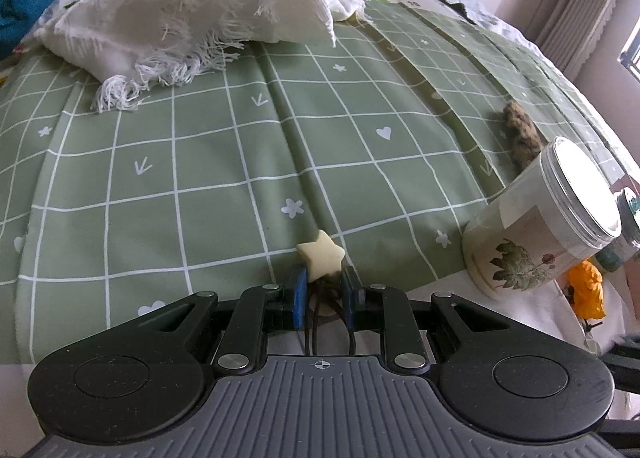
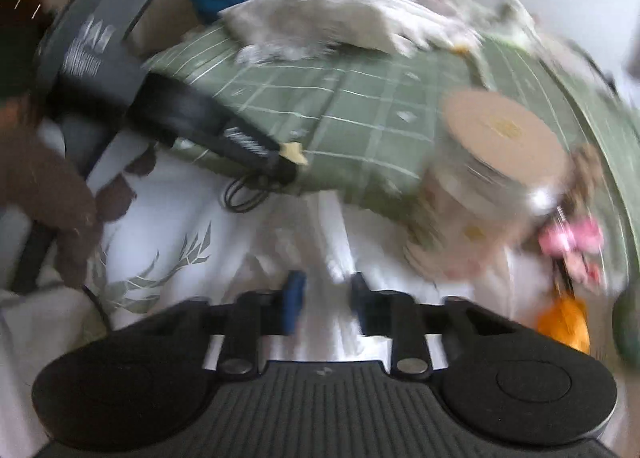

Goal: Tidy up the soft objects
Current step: 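Lift the star keychain with the left tool while the right tool grasps the white tissue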

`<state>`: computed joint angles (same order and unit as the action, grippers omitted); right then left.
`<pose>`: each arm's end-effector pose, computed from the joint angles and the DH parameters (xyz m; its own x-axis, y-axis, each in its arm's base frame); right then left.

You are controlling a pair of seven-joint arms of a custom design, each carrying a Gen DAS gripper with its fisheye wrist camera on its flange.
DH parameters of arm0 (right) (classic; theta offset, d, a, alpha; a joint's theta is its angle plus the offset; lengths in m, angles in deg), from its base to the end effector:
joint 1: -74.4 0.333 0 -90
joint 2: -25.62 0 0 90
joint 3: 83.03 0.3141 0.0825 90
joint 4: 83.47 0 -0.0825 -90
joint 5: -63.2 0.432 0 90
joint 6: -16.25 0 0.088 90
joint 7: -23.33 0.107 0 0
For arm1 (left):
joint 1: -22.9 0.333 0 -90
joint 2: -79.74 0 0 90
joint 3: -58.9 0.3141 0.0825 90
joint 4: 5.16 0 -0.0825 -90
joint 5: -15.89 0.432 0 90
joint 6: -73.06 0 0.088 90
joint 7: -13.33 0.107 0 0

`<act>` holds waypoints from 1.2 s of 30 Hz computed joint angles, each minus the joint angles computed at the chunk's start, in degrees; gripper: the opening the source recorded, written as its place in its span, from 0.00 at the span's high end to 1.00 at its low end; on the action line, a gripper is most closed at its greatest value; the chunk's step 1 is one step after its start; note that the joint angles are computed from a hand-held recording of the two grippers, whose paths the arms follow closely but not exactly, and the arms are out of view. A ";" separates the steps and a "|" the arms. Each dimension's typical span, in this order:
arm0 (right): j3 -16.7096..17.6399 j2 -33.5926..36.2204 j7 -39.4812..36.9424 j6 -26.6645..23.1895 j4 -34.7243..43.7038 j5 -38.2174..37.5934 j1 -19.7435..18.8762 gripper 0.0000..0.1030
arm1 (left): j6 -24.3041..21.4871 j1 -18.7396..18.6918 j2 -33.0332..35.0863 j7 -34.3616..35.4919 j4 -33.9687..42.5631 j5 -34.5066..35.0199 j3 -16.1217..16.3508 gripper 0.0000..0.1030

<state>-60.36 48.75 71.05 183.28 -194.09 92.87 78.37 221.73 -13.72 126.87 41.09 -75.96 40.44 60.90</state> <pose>0.6426 0.2678 0.3184 0.6322 -0.7686 -0.0975 -0.6384 -0.4455 -0.6277 0.6784 -0.4888 0.3083 0.0918 -0.9750 0.2022 -0.8149 -0.1903 -0.5475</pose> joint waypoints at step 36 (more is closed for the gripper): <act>18.64 -5.49 15.03 14.60 -16.41 -13.64 -22.41 0.86 | 3.03 -3.03 -0.56 0.18 -1.19 7.85 2.36 0.80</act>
